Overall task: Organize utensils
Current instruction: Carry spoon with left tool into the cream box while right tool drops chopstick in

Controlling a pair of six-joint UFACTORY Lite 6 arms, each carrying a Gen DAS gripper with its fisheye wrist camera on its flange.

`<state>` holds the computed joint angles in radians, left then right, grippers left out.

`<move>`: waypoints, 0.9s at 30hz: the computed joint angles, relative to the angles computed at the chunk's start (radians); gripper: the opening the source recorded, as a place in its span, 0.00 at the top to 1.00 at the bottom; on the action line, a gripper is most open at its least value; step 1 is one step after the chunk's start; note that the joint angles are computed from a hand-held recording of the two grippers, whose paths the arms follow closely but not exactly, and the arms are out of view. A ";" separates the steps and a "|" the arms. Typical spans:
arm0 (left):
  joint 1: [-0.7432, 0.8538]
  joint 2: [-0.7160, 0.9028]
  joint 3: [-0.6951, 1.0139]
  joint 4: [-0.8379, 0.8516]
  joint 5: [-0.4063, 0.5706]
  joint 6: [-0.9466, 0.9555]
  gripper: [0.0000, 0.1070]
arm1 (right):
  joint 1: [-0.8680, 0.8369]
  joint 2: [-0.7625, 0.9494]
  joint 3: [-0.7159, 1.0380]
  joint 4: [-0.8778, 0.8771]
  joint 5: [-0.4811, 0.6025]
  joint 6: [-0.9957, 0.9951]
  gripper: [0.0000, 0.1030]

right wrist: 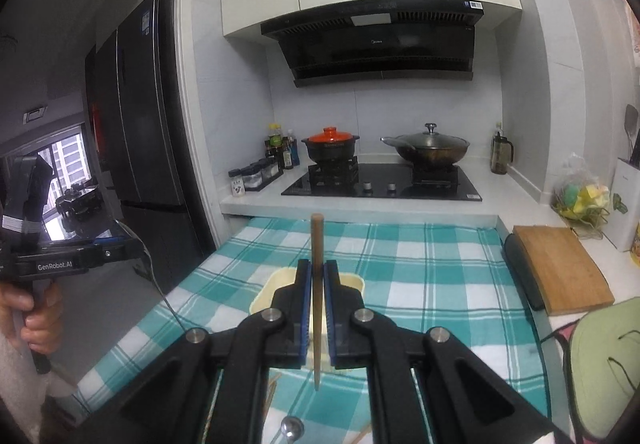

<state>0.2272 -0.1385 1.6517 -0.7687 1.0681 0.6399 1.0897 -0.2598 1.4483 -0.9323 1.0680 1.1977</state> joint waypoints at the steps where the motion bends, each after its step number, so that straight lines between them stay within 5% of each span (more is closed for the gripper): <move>1: -0.033 0.049 0.059 0.016 -0.023 -0.036 0.61 | -0.041 0.028 0.038 0.011 -0.032 -0.027 0.94; 9: -0.234 0.320 0.207 0.204 -0.230 -0.223 0.61 | -0.289 0.210 0.105 -0.004 -0.295 -0.056 0.94; 13: -0.277 0.394 0.177 0.263 -0.259 -0.263 0.61 | -0.425 0.292 0.074 0.191 -0.415 -0.163 0.94; 24: -0.365 0.544 0.213 0.454 -0.277 -0.442 0.59 | -0.568 0.420 0.022 0.425 -0.501 -0.316 0.92; 26: -0.362 0.513 0.182 0.451 -0.293 -0.441 0.50 | -0.577 0.427 0.022 0.426 -0.501 -0.301 0.92; 27: -0.360 0.488 0.162 0.453 -0.303 -0.442 0.42 | -0.585 0.427 0.022 0.442 -0.498 -0.306 0.83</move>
<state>-0.1327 0.3491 1.8136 -0.3152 0.7654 0.1980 0.5052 0.1672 1.4708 -0.4898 0.5702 0.8922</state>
